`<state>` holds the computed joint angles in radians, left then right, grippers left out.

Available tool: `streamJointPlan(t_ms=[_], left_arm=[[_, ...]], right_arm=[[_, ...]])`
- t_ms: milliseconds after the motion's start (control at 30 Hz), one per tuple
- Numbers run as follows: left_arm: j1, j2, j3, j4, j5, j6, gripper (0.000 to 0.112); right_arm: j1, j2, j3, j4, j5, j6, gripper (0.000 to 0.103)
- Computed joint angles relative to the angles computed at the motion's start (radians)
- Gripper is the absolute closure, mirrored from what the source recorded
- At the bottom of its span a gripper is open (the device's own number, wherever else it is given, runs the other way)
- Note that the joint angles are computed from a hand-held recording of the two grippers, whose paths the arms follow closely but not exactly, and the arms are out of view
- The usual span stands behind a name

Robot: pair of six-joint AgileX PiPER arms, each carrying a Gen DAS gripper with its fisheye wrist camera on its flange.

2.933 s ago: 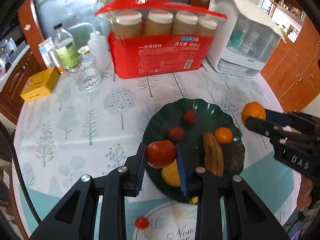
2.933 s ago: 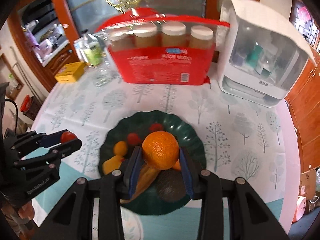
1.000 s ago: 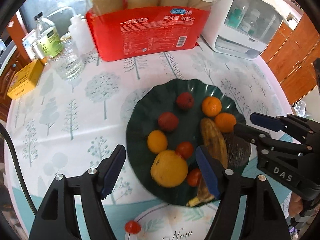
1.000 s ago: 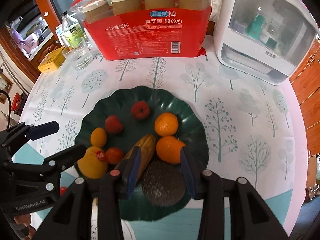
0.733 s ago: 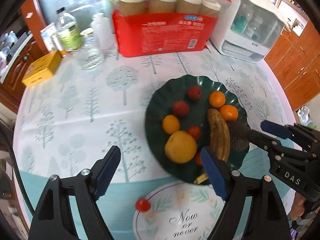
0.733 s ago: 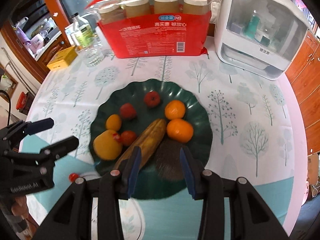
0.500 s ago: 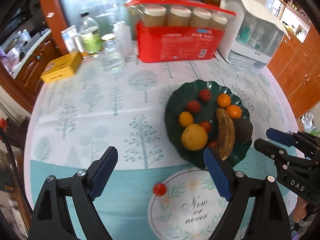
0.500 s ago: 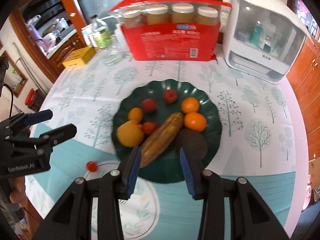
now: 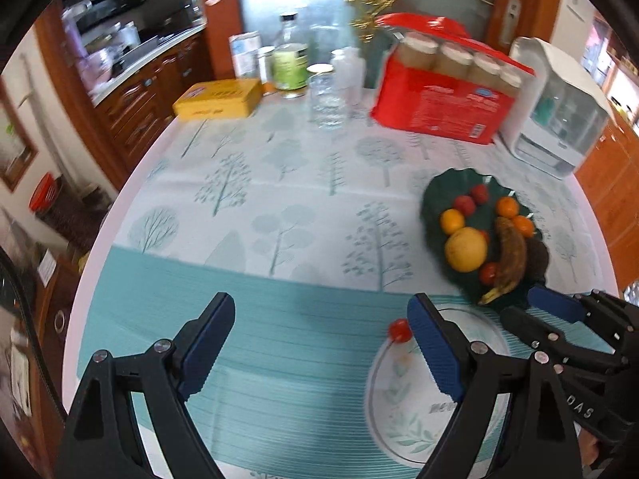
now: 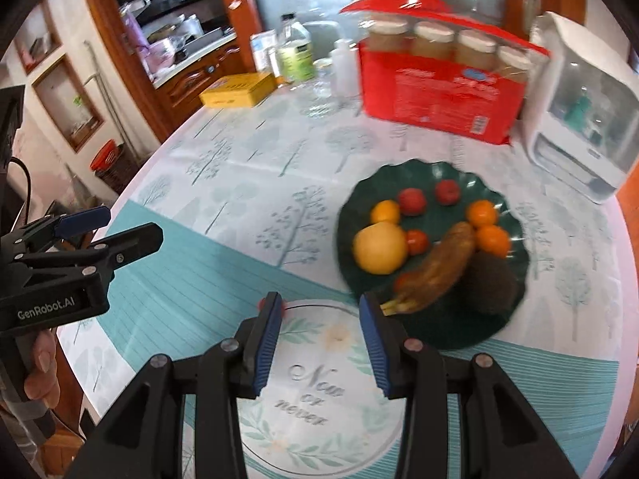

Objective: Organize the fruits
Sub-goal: 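Move the right tool back toward the last cherry tomato, then grasp the last cherry tomato with the right tool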

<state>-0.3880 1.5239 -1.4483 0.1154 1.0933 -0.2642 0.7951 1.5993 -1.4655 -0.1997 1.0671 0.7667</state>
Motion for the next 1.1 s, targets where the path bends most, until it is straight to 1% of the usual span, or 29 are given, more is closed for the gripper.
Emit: streamJointPlan(t_ms=[100, 233, 400, 500, 633, 767, 833, 900, 1100], left_arm=[[0.021, -0.023, 0.104, 0.013, -0.066, -0.022, 0.025], [0.049, -0.027, 0.224, -0.006, -0.133, -0.018, 0.025], [0.075, -0.021, 0.32, -0.035, -0.203, -0.013, 0.025], [0.096, -0.014, 0.347, -0.066, -0.232, -0.003, 0.025], [0.11, -0.002, 0.361, -0.068, -0.261, -0.004, 0.025], [0.125, 0.009, 0.365, -0.089, -0.275, 0.009, 0.025], [0.131, 0.013, 0.368, -0.096, -0.279, 0.015, 0.025], [0.133, 0.02, 0.367, -0.099, -0.28, 0.017, 0.025], [0.139, 0.03, 0.368, -0.108, -0.281, 0.026, 0.025]], right_arm=[[0.013, 0.043, 0.018, 0.019, -0.05, 0.004, 0.063], [0.035, 0.112, 0.028, 0.029, -0.095, 0.01, 0.063], [0.049, 0.17, 0.042, 0.051, -0.153, 0.014, 0.063], [0.057, 0.205, 0.031, 0.043, -0.167, 0.02, 0.063], [0.058, 0.242, 0.02, 0.035, -0.191, 0.03, 0.063], [0.063, 0.277, 0.002, 0.021, -0.198, 0.038, 0.064], [0.064, 0.288, -0.002, 0.016, -0.203, 0.038, 0.071], [0.062, 0.295, -0.002, 0.019, -0.21, 0.036, 0.076], [0.064, 0.285, 0.017, 0.01, -0.229, 0.048, 0.077]])
